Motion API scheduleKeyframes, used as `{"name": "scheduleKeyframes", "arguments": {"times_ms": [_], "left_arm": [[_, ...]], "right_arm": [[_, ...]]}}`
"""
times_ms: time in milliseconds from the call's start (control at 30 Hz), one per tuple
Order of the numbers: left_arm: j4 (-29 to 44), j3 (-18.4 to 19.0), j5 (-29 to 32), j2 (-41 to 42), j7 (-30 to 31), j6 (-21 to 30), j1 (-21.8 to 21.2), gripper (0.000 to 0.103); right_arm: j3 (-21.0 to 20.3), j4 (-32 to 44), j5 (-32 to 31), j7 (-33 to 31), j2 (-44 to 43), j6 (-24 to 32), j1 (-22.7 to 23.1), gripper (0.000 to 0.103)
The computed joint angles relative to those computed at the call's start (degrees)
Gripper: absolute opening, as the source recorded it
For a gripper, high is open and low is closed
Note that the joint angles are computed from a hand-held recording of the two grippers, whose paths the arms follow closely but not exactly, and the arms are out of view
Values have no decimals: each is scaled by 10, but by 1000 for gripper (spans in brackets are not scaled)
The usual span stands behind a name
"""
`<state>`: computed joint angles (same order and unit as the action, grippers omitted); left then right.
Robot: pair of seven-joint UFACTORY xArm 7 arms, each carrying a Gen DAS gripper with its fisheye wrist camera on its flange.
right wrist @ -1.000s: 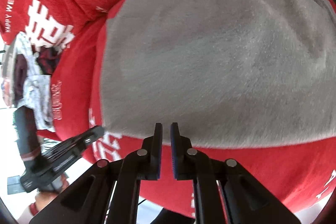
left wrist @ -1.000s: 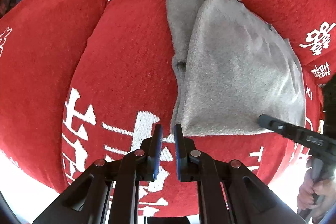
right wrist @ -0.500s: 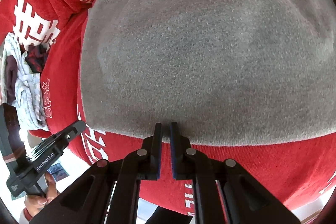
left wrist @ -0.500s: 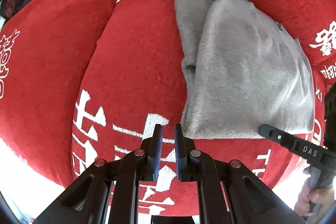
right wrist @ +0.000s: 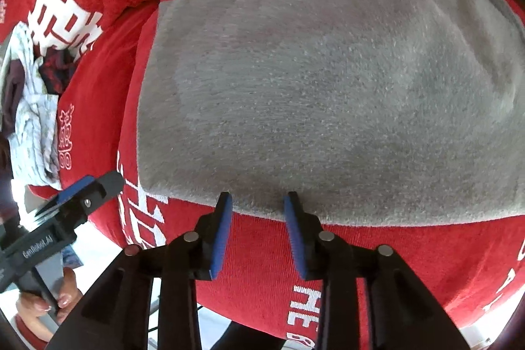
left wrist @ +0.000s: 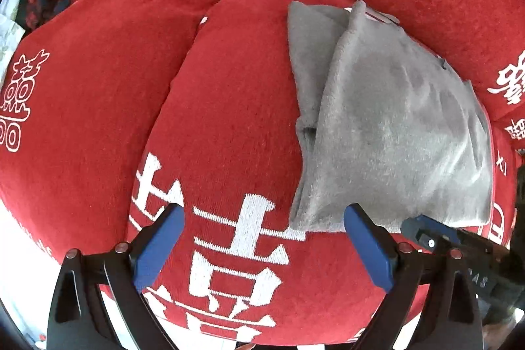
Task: Fold small clothes
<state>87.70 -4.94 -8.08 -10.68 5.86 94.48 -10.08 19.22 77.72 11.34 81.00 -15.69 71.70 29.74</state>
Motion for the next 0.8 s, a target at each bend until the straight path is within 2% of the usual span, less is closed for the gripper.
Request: {"name": "scheduleKeyframes", "arguments": {"times_ms": [200, 367, 800], "left_arm": [[4, -10, 50, 13, -17, -16, -2, 98], [27, -5, 29, 40, -11, 6, -4, 97], [52, -10, 11, 59, -13, 2, -14, 98]], "right_arm": [[7, 50, -31, -11, 23, 58, 4, 38], [10, 72, -48, -16, 33, 87, 8, 39], [15, 85, -69, 7, 33, 112, 13, 39]]}}
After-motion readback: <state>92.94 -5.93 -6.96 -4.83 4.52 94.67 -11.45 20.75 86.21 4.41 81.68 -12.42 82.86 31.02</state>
